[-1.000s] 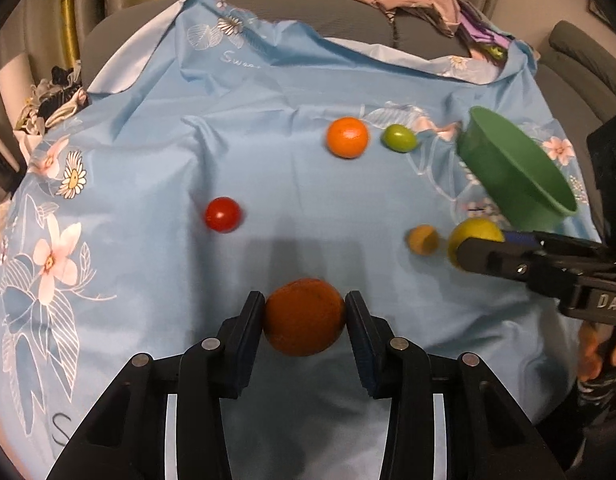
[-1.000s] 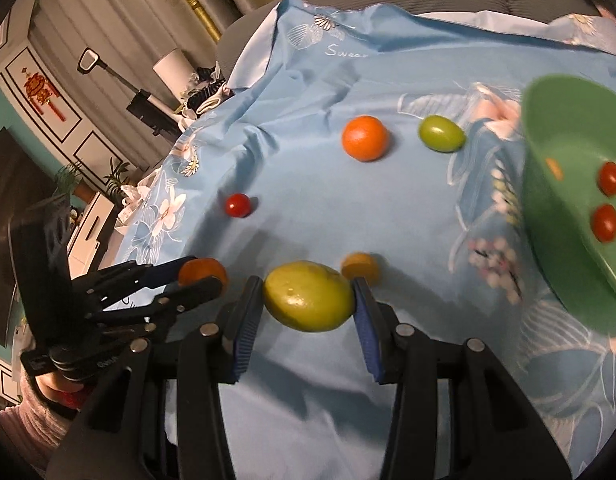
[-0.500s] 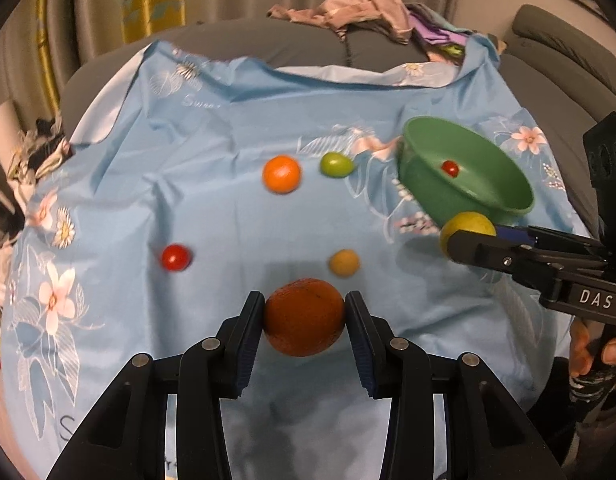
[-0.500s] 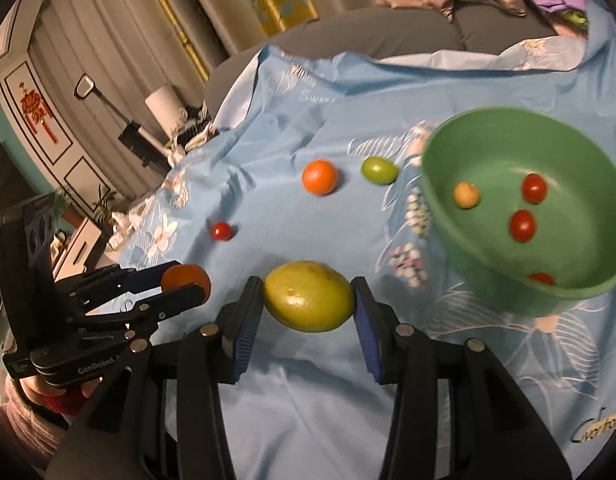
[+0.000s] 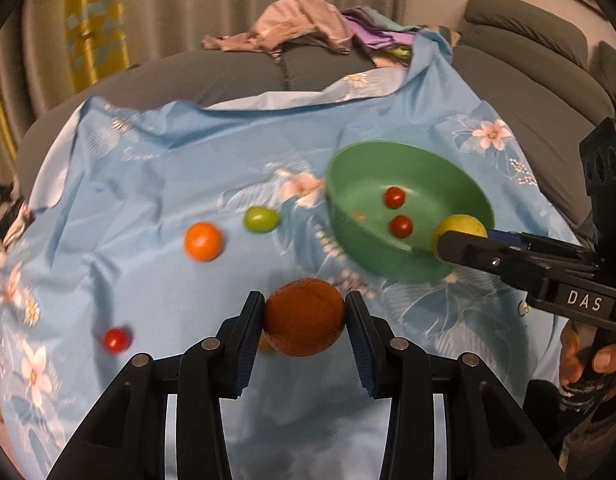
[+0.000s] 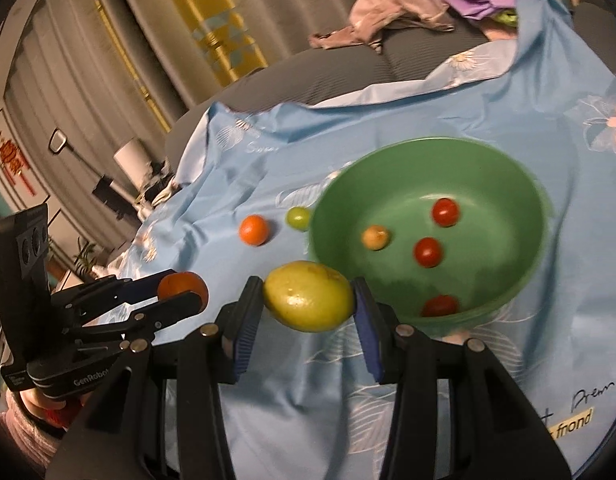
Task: Organize fruits
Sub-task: 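Lower both fruits into the green bowl and open both tools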
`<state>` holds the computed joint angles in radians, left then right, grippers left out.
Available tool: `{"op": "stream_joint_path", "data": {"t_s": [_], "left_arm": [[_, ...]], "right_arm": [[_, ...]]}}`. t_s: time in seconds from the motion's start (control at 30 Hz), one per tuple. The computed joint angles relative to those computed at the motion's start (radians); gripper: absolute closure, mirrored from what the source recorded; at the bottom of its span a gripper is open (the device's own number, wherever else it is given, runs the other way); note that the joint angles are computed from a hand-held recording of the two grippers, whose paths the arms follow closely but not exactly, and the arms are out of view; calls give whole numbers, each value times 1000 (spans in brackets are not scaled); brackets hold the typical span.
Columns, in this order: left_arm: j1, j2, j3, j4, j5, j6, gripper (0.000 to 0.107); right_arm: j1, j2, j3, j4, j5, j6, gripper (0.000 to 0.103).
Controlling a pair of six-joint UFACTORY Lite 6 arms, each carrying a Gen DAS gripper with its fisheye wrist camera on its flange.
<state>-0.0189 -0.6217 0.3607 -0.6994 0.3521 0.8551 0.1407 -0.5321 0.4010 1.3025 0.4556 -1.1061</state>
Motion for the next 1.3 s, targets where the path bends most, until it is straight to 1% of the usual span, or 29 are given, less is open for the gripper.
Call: {"op": "stream_joint_path", "data": {"t_s": [0.1,0.2,0.3,0.43,0.47,0.5,0.6,0.67,0.73,0.87,0.93,1.0,1.07,1.17,1.27,1.3], "left_arm": [[-86,99,58,-28,-53,-7,65],[-133,169,105,-121,-85,71,65],[-183,261,163,-277,-116,215,65],[-223,395,242,-474,-131,401,65],[-239,434,262,-550,-142,476,65],[-253,467,279,-598,-149,526,65],[-284,536,313,-690,-172,616,65],[-302,566,326,-734,-186,657,65],[-315,587,334,-747,-199,671,65],[-331,615,340,-790,-220,715,65],[-328,610,337,-776,-213,702,65],[-330,613,335,-800,-215,728,65],[-332,603,330,-791,-218,716,65],[-317,535,288,-798,-204,719,64],[-275,442,247,-684,-163,607,63],[-249,387,219,-636,-147,562,62]], "right_arm": [[-43,11,5,9,4,-28,58],[-87,38,20,28,1,-68,58],[-128,70,31,53,-1,-118,58],[-166,116,39,100,-12,-189,58],[-174,131,42,112,-12,-207,58],[-174,145,44,122,-31,-223,58],[-150,158,42,129,-100,-245,58],[-156,177,46,138,-101,-270,58],[-162,190,49,148,-96,-294,57],[-141,195,53,148,-121,-300,57],[-140,193,52,144,-121,-296,56],[-145,191,53,118,-120,-268,57],[-161,171,46,109,-99,-255,53],[-169,130,32,63,-84,-200,49],[-216,84,15,20,-29,-155,47],[-228,68,11,4,-15,-136,47]]}}
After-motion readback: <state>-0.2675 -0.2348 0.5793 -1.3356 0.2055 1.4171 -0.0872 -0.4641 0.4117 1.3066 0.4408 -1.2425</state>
